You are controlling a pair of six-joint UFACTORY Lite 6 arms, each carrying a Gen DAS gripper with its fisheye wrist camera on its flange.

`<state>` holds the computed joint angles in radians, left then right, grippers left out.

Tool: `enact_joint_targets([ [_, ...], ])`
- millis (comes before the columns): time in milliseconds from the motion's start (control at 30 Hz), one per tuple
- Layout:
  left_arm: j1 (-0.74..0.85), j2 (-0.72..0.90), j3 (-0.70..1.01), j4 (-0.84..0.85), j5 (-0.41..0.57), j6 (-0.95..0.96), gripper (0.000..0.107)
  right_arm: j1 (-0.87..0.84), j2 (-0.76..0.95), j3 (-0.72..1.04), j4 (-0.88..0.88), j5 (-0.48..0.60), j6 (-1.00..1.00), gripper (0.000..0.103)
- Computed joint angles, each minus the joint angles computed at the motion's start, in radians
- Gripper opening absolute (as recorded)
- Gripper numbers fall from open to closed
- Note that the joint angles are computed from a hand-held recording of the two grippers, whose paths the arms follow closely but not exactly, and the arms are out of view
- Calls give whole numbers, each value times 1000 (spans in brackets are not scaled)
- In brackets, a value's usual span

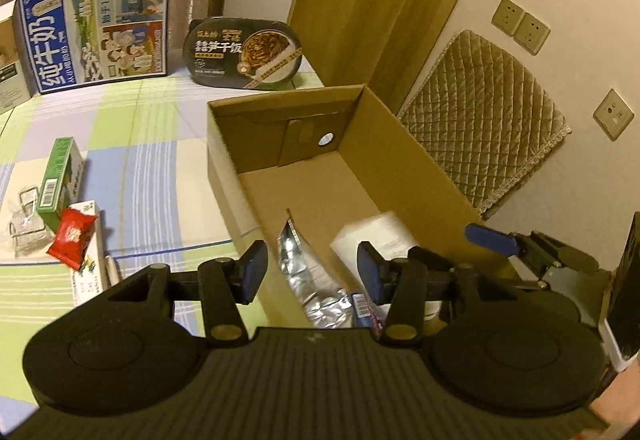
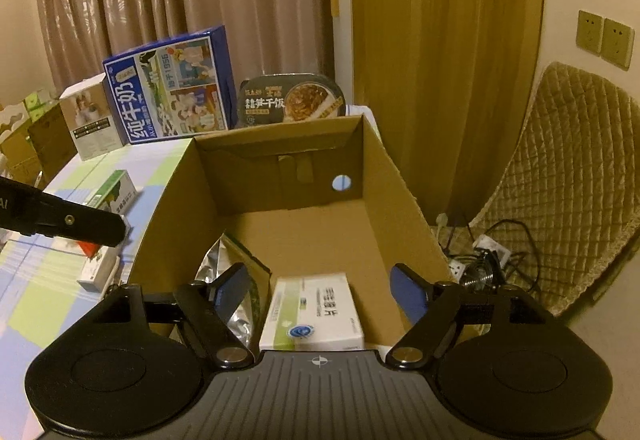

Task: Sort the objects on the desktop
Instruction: 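Open both tools to drop the foil bag and medicine box into the cardboard box, then move both tools back over the remaining items on the table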

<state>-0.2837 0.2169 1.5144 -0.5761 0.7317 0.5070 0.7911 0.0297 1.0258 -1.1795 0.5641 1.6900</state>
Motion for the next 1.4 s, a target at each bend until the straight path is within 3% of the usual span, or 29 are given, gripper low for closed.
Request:
enact_joint_targets([
  [300,128,-117,-162,-80,12,123,45,155,-102,-62,25,119,88,85],
  [400,185,-178,-232,-100,24,180,50,236,-104,-44,27,160,133,89],
  [500,260,-252,-315,-100,39,252,52,318,-74,-9,23,186,178,91],
  [600,357,-319,-394,-108,61,336,61,389,-16,51,14,210,208,92],
  [767,596,-391,-493,-129,125,520,69,475,116,176,20,213,233,95],
  [1033,899,-363,-519,-142,190,760,92,536,309,361,62,177,158,95],
  [1400,995,-266,-506,-154,140,896,95,516,483,490,115,116,46,95],
])
